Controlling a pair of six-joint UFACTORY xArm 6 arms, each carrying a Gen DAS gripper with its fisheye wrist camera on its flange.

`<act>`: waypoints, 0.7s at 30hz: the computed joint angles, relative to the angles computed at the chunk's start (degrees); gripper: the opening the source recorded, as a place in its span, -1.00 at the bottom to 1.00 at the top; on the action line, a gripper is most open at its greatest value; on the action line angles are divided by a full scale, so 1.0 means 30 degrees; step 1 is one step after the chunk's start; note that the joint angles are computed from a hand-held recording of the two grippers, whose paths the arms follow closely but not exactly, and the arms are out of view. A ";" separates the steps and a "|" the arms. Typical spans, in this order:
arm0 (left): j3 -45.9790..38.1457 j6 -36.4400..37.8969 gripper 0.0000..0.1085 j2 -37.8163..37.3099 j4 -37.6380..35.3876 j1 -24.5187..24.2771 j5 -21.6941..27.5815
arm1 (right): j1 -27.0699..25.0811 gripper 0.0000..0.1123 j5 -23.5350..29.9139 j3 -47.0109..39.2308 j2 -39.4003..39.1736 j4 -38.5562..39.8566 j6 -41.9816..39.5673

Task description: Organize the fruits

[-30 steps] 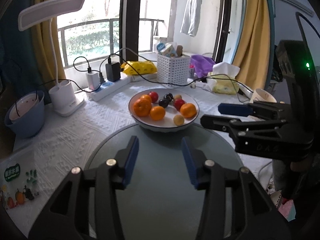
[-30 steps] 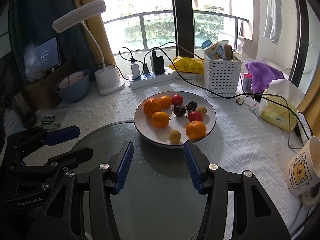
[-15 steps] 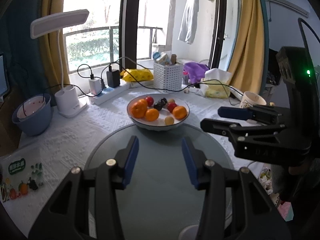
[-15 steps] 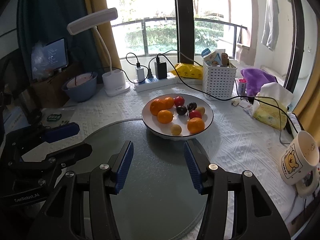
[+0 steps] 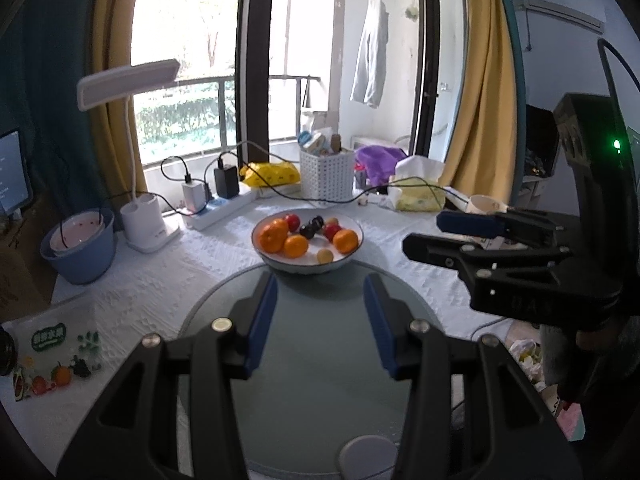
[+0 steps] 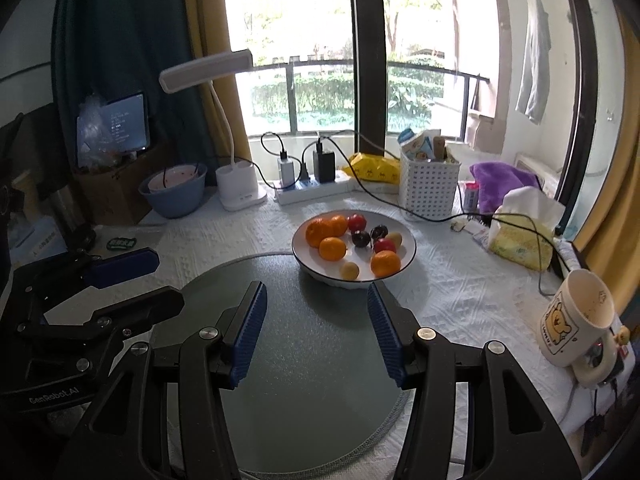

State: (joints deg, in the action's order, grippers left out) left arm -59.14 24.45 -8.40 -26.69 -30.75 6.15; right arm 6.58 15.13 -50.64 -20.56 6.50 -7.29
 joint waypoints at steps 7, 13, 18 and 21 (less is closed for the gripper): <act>0.0672 -0.1263 -0.11 -0.0939 0.1419 -0.0010 -0.0810 | 0.0042 -0.02 -0.0357 0.0389 -0.1011 -0.1080 0.0758; 0.1127 -0.0981 0.24 -0.1818 0.1038 -0.0215 -0.1569 | 0.0068 -0.02 -0.0664 0.0655 -0.1874 -0.2156 0.1513; 0.1324 -0.2455 0.25 -0.2304 0.2745 -0.0068 -0.1989 | -0.0015 -0.02 -0.0951 0.0811 -0.2565 -0.2921 0.2137; 0.1473 -0.3702 0.27 -0.2632 0.4062 0.0132 -0.2161 | -0.0046 -0.02 -0.1134 0.0979 -0.3028 -0.3221 0.2358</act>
State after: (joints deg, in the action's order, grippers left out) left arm -54.72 13.35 -16.30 -14.50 -30.35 -0.33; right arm 6.44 11.73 -47.71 -29.64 -3.16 -0.22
